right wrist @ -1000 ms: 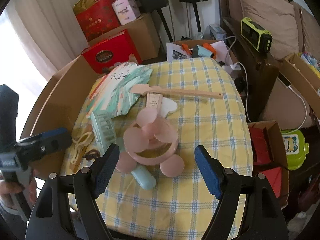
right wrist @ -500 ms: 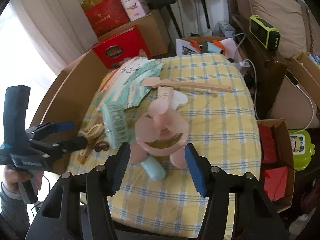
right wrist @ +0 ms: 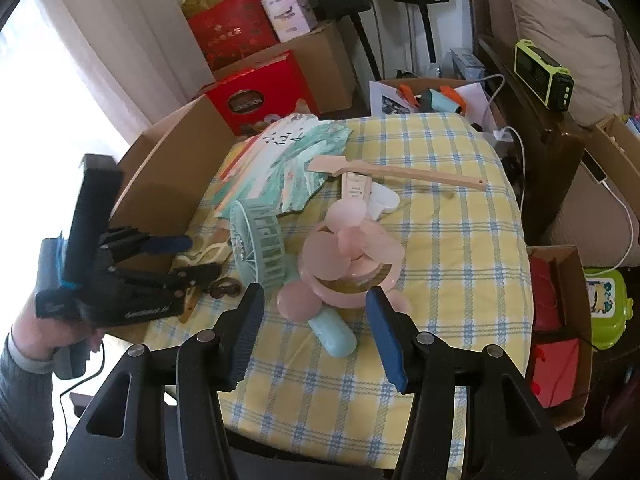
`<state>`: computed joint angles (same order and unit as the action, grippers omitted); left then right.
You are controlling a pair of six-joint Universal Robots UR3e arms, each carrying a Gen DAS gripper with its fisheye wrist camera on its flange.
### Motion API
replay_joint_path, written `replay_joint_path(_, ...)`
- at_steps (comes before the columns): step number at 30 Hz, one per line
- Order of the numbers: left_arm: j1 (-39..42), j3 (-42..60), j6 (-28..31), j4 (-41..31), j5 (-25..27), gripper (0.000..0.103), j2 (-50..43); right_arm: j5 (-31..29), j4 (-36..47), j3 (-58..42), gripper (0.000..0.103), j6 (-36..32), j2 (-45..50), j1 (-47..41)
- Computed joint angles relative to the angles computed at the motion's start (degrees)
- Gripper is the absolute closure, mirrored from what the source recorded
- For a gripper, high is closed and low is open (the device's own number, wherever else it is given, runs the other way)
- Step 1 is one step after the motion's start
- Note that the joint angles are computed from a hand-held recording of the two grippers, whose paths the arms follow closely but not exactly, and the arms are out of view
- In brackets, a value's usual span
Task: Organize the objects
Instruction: 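Lower the left gripper onto the cream plastic clip and close it, then grasp the brown hair clip with the right gripper while the left gripper holds the cream clip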
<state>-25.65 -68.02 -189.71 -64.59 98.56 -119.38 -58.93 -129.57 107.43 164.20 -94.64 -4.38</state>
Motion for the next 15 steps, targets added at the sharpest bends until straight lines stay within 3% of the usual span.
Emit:
replay_joint_path(3, 0.3, 2.7, 0.7, -2.5, 0.7, 0.066, -2.1, 0.0, 0.0, 0.0, 0.048, 0.0, 0.1, 0.3)
replay_joint_path(7, 0.9, 3.4, 0.9, -3.1, -0.8, 0.067, -2.4, -0.2, -0.1, 0.0, 0.048, 0.1, 0.4, 0.5)
replay_joint_path(10, 0.8, 3.6, 1.3, -2.8, -0.8, 0.078, -2.6, -0.4, -0.4, 0.0, 0.048, 0.2, 0.7, 1.1)
replay_joint_path(15, 0.3, 3.8, 1.6, -2.2, -1.4, 0.078, -2.2, -1.0, -0.3, -0.9, 0.048, -0.6, 1.3, 3.1)
